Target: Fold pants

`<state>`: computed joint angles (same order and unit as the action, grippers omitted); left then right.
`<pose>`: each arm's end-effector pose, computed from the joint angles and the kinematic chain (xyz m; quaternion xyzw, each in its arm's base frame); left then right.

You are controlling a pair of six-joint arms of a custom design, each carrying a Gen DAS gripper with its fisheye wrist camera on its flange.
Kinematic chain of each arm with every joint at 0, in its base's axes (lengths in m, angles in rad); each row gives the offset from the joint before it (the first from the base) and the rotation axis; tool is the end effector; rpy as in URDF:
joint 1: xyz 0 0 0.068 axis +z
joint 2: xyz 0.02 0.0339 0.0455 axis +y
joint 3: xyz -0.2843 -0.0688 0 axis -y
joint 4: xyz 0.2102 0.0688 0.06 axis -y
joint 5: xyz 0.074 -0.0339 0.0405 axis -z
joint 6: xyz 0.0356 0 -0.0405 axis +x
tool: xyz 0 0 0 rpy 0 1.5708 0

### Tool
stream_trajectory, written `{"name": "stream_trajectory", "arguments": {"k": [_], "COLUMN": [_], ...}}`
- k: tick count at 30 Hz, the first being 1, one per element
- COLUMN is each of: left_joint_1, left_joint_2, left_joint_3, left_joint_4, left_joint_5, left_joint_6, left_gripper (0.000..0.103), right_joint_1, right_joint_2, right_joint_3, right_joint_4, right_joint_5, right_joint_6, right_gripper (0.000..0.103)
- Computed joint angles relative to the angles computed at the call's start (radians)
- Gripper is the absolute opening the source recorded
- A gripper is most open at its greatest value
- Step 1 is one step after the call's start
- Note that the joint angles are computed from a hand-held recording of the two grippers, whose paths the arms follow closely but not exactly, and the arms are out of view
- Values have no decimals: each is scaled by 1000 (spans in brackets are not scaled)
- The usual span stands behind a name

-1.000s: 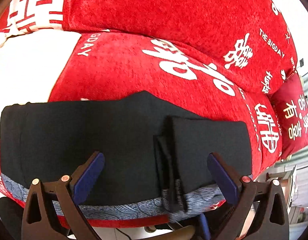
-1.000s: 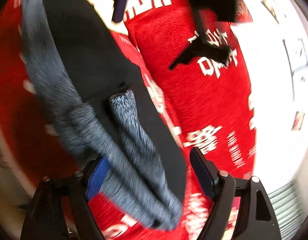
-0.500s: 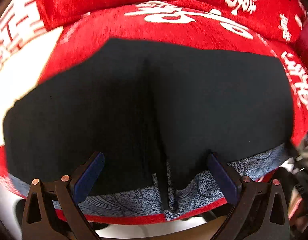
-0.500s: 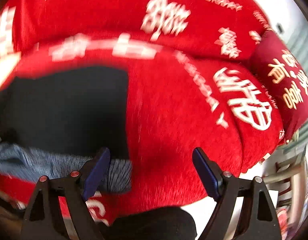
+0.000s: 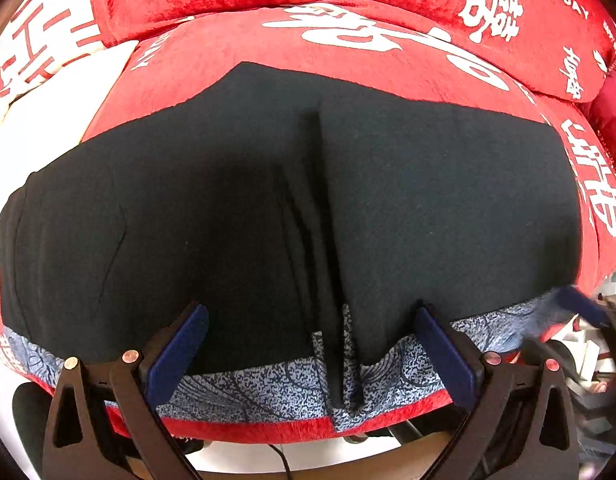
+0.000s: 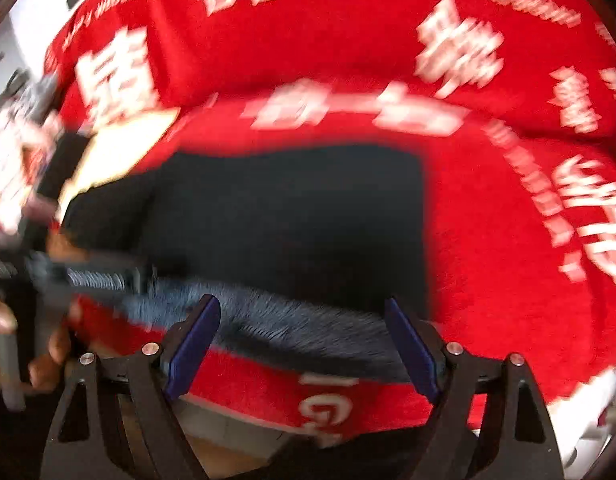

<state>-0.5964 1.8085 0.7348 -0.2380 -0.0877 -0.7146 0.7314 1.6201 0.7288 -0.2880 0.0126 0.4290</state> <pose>0.2235 -0.1479 0.1278 -0.0642 0.9886 -0.0442 0.1288 0.1898 0.1697 0.1703 -0.1465 0.9699 0.1015 0.1661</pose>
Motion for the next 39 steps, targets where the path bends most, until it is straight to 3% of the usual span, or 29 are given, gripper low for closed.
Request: {"name": "stream_trajectory", "arguments": {"k": [5,7,12,16,18,20,24,29,34,36,39], "left_joint_1": [-14,-21,-19,-11,-3,2,1,-13,-95,-91,-45], "left_joint_2": [-3,9,4,4,2,2,0,-8,-51,-47,-44], "left_joint_3": [-18,-3,-16,-20,-25,-30,-41,-29,-21,-39,-73], "left_joint_4": [20,13,31,35,40,50,68,44,-30,-15,36], "left_joint_5": [-18,-28,-20,-12,-5,1,-7,-23,-136,-113,-47], "left_joint_6": [-11,-24,-24,-15,-3,5,12,6,-22,-18,-10], "left_gripper": [103,103,103,103,103,103,103,103,103,103,103], "right_joint_1": [-72,-90,-267,-292,-291,-272,-245,-117,-82,-81,-67], "right_joint_2": [-76,-95,144,352,382,343,151,-23,-76,-46,114], "right_joint_3": [41,80,266,470,533,511,246,44,65,132,304], "right_joint_4": [-30,-37,-34,-118,-171,-183,-67,-70,-107,-101,-112], "right_joint_5": [-76,-50,-221,-200,-205,-180,-211,-35,46,76,120], "right_joint_6": [-23,-56,-142,-151,-143,-141,-91,-8,40,28,-17], "right_gripper": [87,87,87,89,93,93,93,95,95,95,95]}}
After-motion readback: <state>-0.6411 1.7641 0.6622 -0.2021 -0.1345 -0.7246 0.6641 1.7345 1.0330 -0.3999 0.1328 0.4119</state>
